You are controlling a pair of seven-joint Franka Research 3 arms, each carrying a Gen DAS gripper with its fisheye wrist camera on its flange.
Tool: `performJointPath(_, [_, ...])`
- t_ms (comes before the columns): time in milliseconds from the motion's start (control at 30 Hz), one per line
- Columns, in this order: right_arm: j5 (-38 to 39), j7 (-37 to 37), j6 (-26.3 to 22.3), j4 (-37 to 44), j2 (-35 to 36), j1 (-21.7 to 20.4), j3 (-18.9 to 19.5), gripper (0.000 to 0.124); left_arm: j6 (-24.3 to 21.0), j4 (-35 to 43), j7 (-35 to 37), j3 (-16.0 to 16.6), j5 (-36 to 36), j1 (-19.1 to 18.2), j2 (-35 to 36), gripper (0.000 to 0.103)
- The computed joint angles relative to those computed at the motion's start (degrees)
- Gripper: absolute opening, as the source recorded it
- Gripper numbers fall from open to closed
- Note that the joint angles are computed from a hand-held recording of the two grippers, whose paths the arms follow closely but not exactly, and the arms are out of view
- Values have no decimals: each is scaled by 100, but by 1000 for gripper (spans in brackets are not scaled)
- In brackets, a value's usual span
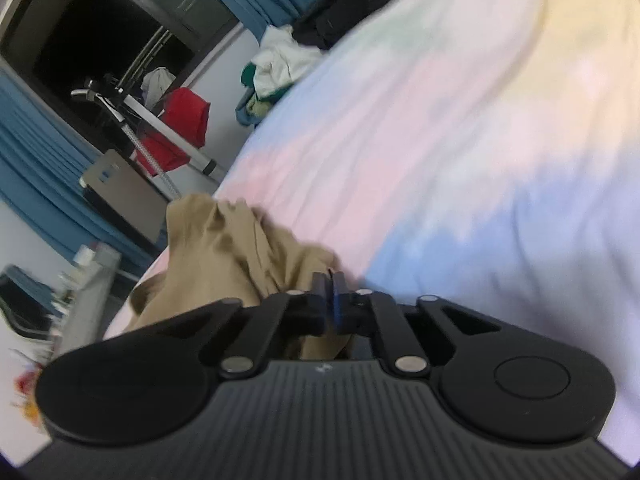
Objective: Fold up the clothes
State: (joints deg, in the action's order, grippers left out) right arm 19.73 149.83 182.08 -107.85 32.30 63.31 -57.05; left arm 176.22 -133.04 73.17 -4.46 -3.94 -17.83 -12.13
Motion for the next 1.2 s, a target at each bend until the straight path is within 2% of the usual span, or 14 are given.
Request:
performJointPath(133, [122,163,-78,263,621,239,-879,5,-107,74,-68,-100,179,95,67,79])
performJointPath(300, [40,284,-351,799,1358,-190,-1427,3,-40,241,121,-128,82,47,277,79])
performJointPath(367, [-23,337,-434,951,1436,-469,-1385,3,-50,342,-26,-275,283,202,394,79])
performJointPath(433, [68,419,-111,743,1072,-722,-967,3,-132,467,-73,-329,325,242,516,79])
performJointPath(500, [199,162,495,372,422,-1151,-101,4,-241,567,154,-282,36,151,605,79])
performJointPath(567, [173,-155,712,85,-61,-1464,573,6,-232,567,244,-331,-29,187,623,79])
performJointPath(700, [315,-388,1255,-613,-808,-1872,1571,7,-101,428,358,-394,4,220,546,79])
performJointPath(800, [171,0,1670,-1047,-1378,-2827,2838,8,-36,304,332,-383,36,210,439,79])
performJointPath(833, [42,172,1779,-1151,-1511,-3131,3217,12,-18,268,324,-368,37,196,405,79])
performJointPath(967, [-970,1109,2133,-1354,-1755,-4472,4677,53,57,217,-40,-449,371,359,344,79])
performJointPath(1033, [-1217,1295,2090,-1264,-1715,-4821,5064,62,47,222,-238,-478,541,430,346,79])
performJointPath(1133, [-1640,1326,1597,-1015,-1612,-5357,5571,62,-46,288,-276,-387,489,352,407,79])
performJointPath(1167, [-1444,1131,1510,-922,-1528,-5279,5516,62,-69,314,-252,-357,437,322,431,79])
performJointPath(1200, [-1162,939,1468,-838,-1431,-5018,5276,62,-63,320,-232,-345,411,312,447,79])
